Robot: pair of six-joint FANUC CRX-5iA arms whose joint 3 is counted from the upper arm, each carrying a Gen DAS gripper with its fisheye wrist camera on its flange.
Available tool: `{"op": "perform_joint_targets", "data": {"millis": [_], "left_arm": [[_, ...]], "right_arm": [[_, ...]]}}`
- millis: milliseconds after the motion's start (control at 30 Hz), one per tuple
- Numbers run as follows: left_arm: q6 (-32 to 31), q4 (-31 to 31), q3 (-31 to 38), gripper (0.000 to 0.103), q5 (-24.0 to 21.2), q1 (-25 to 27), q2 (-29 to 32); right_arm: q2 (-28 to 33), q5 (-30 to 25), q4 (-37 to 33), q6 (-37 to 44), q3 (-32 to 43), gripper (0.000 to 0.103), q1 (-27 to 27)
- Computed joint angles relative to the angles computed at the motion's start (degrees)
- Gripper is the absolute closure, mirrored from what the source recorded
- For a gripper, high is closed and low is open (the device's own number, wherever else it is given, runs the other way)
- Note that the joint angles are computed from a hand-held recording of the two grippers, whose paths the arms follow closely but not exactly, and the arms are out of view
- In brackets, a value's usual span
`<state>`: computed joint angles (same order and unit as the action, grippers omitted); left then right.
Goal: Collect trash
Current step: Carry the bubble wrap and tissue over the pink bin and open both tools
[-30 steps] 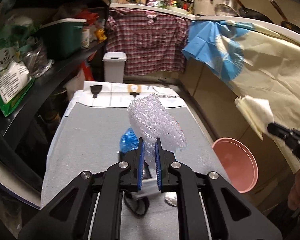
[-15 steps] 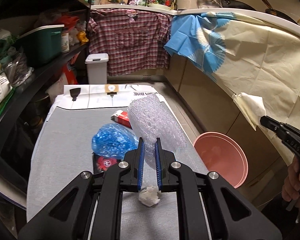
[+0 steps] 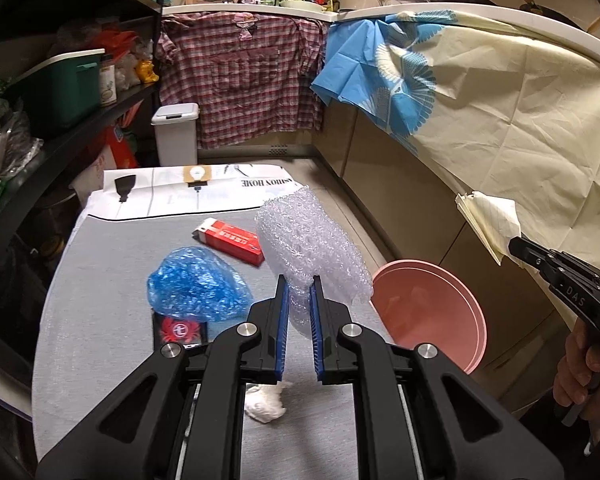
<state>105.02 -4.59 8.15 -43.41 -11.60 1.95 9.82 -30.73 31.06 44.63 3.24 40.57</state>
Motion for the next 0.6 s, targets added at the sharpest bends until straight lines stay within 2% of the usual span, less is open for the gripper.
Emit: {"op": "perform_joint_targets", "data": {"millis": [267,600], "left_arm": [[-2.4,2.4,1.5,0.093,1.7,-1.7,2.9],[-8.9,8.9,4.5,0.093,3.5,-4.2,8.8]], "right_arm": [[0.9,-1.5,-0.2,-1.5,0.7,0.101,-1.6],[1.8,-4.2,-1.4,-1.1,1.6,0.101,-2.8]]}}
